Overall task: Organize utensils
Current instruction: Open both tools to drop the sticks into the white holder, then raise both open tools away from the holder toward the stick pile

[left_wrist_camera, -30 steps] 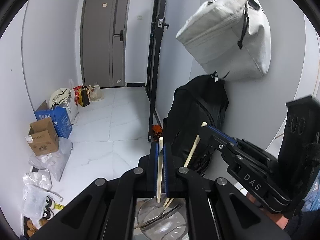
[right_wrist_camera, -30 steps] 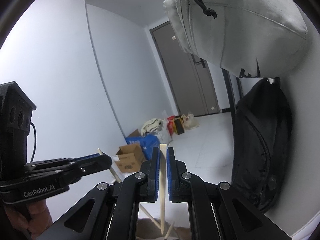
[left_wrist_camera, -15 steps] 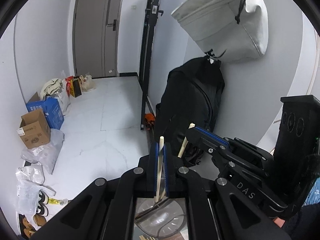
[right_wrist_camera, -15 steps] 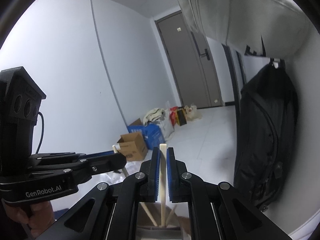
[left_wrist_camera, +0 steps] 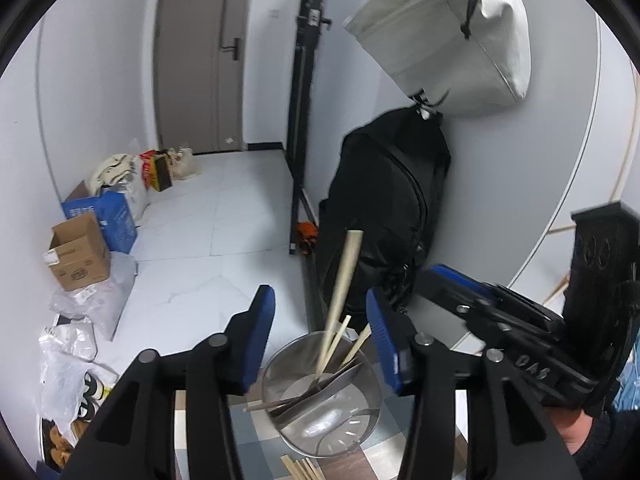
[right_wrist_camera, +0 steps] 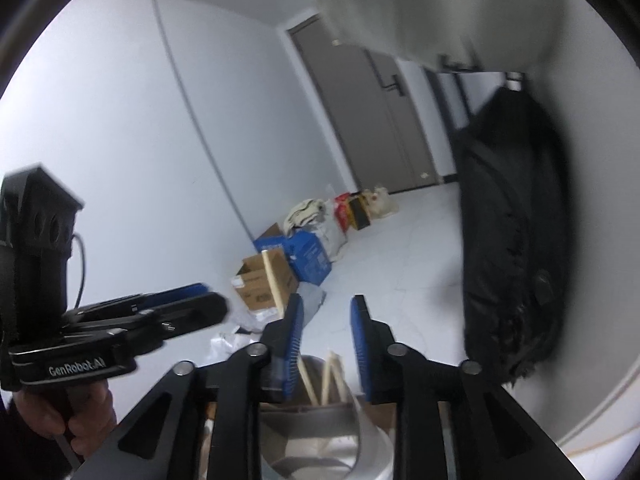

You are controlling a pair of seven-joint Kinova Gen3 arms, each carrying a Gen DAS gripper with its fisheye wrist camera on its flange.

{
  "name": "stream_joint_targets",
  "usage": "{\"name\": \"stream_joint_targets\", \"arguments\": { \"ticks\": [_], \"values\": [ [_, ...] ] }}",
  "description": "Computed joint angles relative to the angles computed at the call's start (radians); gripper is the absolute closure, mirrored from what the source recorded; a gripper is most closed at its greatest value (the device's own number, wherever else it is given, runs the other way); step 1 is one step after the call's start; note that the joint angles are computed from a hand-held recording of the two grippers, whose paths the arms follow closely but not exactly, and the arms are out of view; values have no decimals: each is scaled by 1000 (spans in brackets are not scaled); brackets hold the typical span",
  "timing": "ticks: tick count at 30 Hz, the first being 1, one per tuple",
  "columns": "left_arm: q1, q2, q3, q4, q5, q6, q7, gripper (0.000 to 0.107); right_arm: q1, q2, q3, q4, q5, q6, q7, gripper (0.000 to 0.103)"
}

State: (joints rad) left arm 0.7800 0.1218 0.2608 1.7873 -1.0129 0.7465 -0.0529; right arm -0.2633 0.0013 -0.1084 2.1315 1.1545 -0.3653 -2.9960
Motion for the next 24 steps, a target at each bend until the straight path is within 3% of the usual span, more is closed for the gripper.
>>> {"name": "stream_joint_targets", "arguments": {
  "ticks": [6,20,23,24],
  "values": [
    [34,-13,23,1,-11,90,69,64,10,-60,29,29,134,6,-166,65],
    [99,-35,95,33,-46,234,204,63,-82,-231,46,117,235,66,-268,54],
    [121,-32,107,47,-58,270,258,45,-91,-259,34,132,272,78,-309,51],
    [132,-30,112,56,-74,286,289,44,-94,-271,27,142,274,82,-311,48]
  ]
}}
